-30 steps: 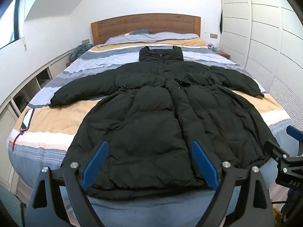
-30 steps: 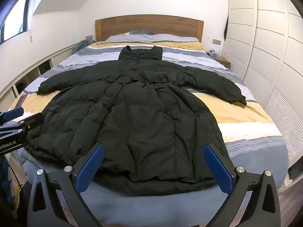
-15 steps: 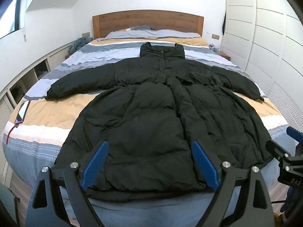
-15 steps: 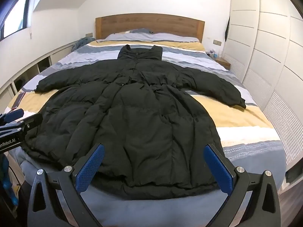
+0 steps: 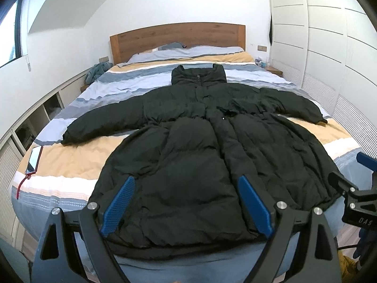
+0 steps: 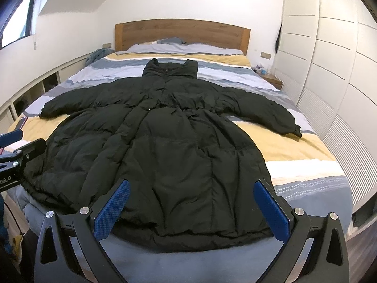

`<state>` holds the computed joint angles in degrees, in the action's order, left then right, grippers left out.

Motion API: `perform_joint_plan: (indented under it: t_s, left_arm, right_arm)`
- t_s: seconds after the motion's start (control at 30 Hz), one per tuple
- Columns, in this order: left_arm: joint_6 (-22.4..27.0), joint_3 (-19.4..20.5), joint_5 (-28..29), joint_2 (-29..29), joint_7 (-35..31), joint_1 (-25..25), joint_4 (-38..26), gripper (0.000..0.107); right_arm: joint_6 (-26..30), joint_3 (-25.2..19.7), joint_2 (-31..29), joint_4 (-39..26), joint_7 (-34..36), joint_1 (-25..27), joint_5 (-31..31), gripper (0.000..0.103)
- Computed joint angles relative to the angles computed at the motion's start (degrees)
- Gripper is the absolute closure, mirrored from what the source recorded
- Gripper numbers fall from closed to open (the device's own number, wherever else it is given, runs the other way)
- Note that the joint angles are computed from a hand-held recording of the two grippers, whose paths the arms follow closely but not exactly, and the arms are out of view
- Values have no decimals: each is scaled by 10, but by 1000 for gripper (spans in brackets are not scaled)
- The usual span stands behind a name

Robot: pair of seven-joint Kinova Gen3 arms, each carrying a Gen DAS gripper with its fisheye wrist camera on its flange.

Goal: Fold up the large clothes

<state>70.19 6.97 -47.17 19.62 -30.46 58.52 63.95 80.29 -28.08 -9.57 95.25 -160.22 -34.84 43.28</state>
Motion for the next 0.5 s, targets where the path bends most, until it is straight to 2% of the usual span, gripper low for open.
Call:
perform_joint_plan:
  t_s: [0.5]
  left_arm:
    - [2,6,7,-13,3,-6,3,17]
  right_arm:
    - [23,-9,3,-8,-10,-12,8,0]
